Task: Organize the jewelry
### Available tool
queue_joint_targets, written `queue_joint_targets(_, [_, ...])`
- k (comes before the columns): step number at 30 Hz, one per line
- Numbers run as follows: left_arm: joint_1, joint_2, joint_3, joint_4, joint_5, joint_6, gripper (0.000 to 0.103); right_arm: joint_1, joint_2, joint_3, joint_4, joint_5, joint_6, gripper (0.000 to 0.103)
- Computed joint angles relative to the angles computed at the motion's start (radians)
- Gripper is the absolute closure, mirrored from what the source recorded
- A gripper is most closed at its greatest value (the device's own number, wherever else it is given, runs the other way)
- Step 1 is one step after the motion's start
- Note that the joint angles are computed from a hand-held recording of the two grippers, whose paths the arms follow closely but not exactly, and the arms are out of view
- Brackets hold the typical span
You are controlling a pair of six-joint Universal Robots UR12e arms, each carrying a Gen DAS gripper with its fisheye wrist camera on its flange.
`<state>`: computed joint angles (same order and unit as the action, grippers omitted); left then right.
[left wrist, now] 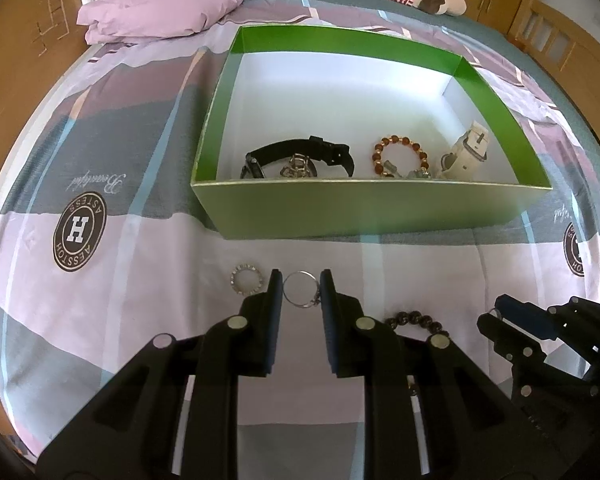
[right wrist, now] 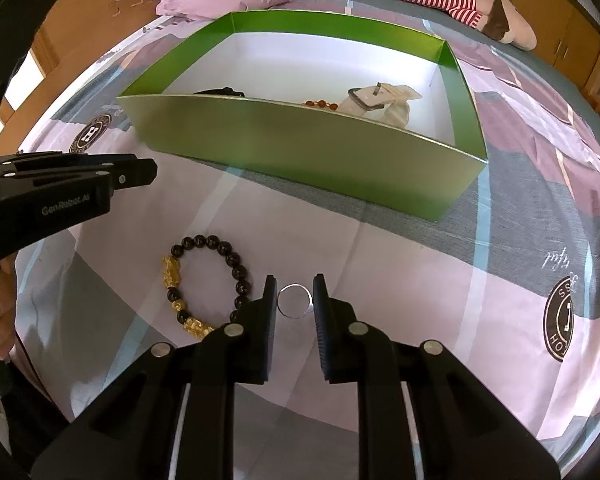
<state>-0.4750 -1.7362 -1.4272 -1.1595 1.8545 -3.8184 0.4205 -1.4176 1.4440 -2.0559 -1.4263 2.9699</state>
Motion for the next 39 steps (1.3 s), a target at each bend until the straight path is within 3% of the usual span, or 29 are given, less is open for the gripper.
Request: queue_joint_targets(39, [0.002, 0.007, -0.004, 0.02, 0.013, -0.006, 0.084, -0.003, -0.005, 0.004, -0.044, 0.026, 0.01, 0.085])
